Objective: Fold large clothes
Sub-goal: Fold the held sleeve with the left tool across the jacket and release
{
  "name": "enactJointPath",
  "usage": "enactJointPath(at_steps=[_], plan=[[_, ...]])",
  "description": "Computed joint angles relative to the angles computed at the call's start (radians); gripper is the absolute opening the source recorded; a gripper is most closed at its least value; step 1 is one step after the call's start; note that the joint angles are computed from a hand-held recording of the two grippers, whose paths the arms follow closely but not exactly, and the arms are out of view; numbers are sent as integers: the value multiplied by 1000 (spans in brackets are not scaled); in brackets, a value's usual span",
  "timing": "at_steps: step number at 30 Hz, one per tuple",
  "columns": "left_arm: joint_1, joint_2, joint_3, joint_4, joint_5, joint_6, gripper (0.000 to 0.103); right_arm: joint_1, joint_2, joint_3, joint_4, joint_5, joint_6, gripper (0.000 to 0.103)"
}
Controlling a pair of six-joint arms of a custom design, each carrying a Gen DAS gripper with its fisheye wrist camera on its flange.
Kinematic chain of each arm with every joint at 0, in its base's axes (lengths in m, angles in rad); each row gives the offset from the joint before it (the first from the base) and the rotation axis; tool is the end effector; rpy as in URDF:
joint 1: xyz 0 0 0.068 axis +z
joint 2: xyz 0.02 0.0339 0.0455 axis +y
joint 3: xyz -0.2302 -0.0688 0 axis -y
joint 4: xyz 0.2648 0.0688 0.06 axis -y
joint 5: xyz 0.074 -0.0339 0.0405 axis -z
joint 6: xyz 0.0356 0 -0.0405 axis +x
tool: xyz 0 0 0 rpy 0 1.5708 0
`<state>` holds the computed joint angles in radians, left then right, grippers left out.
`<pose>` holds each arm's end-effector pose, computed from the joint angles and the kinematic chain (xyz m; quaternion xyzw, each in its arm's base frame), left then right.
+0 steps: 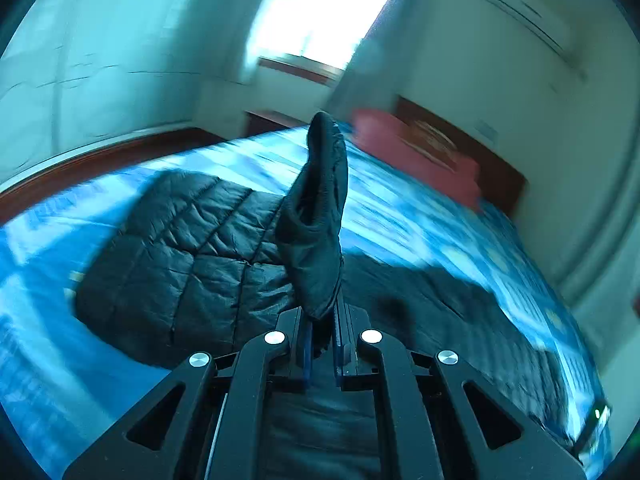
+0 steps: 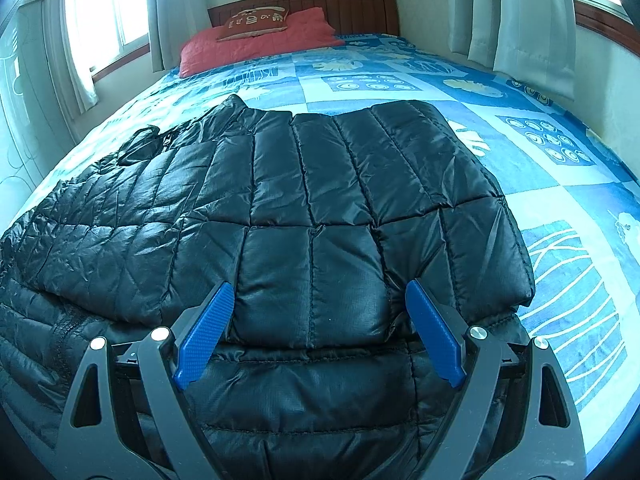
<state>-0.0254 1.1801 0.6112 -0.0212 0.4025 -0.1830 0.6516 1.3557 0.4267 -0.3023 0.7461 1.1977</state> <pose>0.2760 -0.0210 0.1749 0.0258 0.8691 -0.2234 0.4406 0.1823 0.1086 0.0678 0.3068 0.8672 -0.0907 0.3815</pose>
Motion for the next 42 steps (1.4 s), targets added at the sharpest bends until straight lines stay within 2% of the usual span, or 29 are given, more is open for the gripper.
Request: enactJointPath(at_steps=[5,8,10,11,12,14,15,18,20,22,25,30,34,35,36,38,39,42], plan=[[-319,7,-24,13,-145,-82,7,3,-3,-5,7,-2,3,87],[-476,122,42,21,-207,-120,7,-2,-7,-8,17,-8,-5,88],[-546,173,59,18,-231,-127,12,-2,-5,-7,20,-10,-5,88],[-563,183,57,12,-232,-124,21,-3,-6,-7,21,-13,-7,89],[-563,171,44,-1,-223,-116,38,-3,-7,-7,22,-16,-8,89],[-611,161,35,-25,-268,-132,60,-7,-13,-4,13,-23,-12,89],[-625,139,16,-14,-279,-136,68,-6,-16,0,5,-24,-13,89],[-590,29,-30,-62,-268,-89,71,11,-22,31,-69,-12,19,89],[-586,-17,-52,-82,-293,-61,71,47,-21,68,-144,22,85,89],[-558,-70,-76,-105,-314,-30,72,84,-32,101,-164,39,110,89],[-463,-162,-120,-154,-307,41,72,102,20,180,-121,17,67,89],[-292,-182,-144,-165,-271,135,72,75,202,340,30,-73,-42,89],[-136,-147,-136,-162,-195,186,72,27,404,511,104,-185,-109,88],[-111,-141,-133,-162,-181,194,72,14,458,562,96,-223,-119,78],[-83,-132,-129,-163,-164,204,72,10,494,605,81,-241,-132,51],[-34,-109,-115,-161,-145,231,72,19,507,646,64,-241,-159,26],[-22,-105,-111,-162,-141,238,71,29,488,637,69,-226,-168,20],[24,-94,-92,-160,-118,250,72,64,381,594,25,-127,-194,19]])
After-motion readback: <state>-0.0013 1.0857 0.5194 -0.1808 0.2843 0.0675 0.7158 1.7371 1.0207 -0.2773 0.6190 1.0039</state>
